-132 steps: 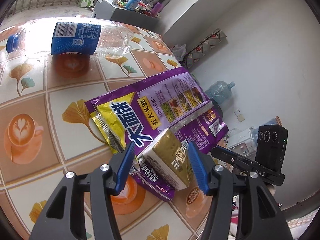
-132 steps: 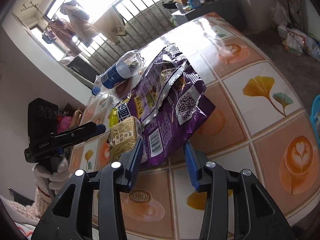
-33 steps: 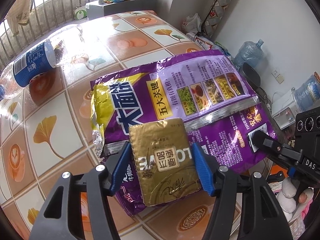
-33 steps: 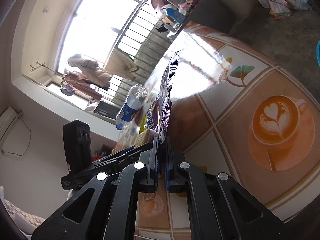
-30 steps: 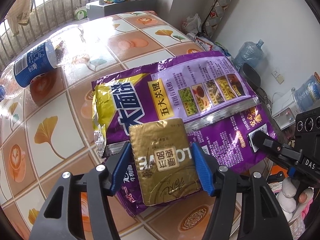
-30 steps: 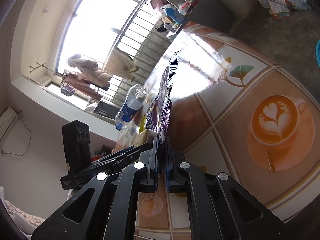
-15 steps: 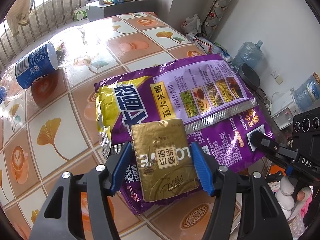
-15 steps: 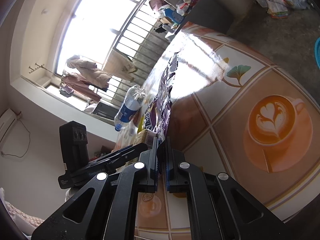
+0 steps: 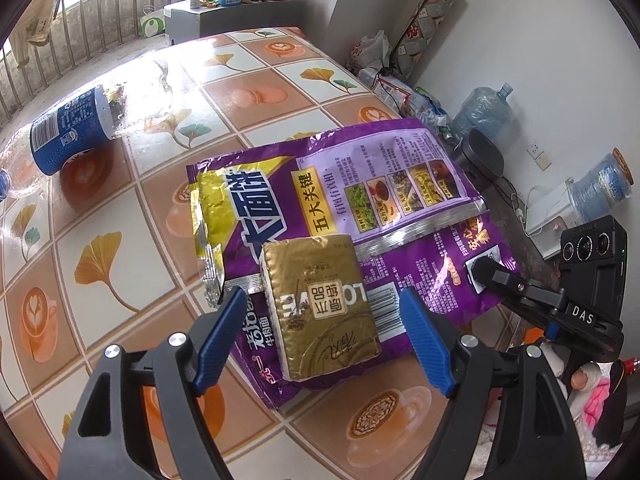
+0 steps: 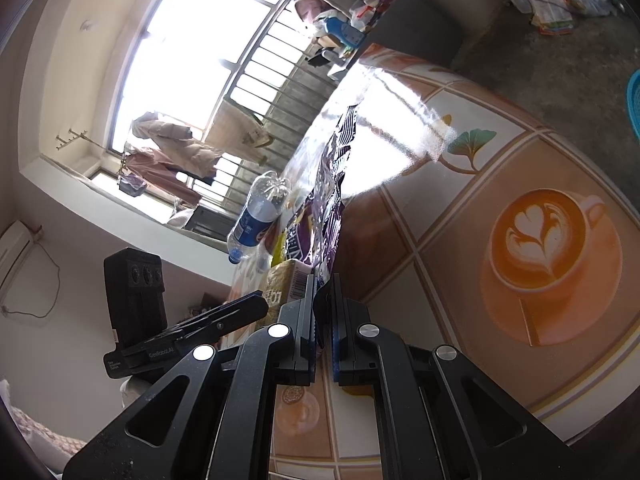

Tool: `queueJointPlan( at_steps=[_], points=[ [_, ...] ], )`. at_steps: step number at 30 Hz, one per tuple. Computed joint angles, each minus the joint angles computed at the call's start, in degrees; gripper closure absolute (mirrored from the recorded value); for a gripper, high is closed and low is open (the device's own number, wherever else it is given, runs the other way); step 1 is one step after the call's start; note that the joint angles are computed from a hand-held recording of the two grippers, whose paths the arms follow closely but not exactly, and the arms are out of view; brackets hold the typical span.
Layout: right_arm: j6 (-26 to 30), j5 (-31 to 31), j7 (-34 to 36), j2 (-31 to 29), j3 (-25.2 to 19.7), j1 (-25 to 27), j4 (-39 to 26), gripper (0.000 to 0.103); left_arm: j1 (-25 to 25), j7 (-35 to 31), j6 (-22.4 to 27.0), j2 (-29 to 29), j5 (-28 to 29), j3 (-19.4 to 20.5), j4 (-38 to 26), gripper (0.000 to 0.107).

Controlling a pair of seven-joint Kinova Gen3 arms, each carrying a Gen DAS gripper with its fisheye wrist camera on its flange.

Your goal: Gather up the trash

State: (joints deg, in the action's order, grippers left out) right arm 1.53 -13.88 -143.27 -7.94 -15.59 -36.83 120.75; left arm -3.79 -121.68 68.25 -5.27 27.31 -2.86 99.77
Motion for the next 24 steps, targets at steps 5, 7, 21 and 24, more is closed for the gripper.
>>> queueJointPlan(
  at_steps=[5, 7, 21, 24],
  points=[
    [0.2, 0.0, -0.1, 0.0, 0.2, -0.1, -0.1, 0.099, 1.1, 0.9, -0.9, -0.5, -1.5, 1.1, 0.9, 0.029],
    [0.4, 0.1, -0.2, 0.0, -0.4, 0.6, -0.2, 0.099, 1.6, 1.6, -1.5, -0.6, -2.2, 1.5, 1.2, 0.029],
    [2.2, 2.0, -3.0, 0.0, -6.9, 7.6, -1.1, 0.098, 5.8, 8.7, -11.9, -0.7, -11.1, 4.9, 3.7, 0.039],
    [3.4, 3.5, -4.9, -0.2, -9.6, 10.6, -1.5, 0.095, 6.6, 10.1, -14.0, -1.1, -13.2, 5.4, 4.7, 0.045]
  ],
)
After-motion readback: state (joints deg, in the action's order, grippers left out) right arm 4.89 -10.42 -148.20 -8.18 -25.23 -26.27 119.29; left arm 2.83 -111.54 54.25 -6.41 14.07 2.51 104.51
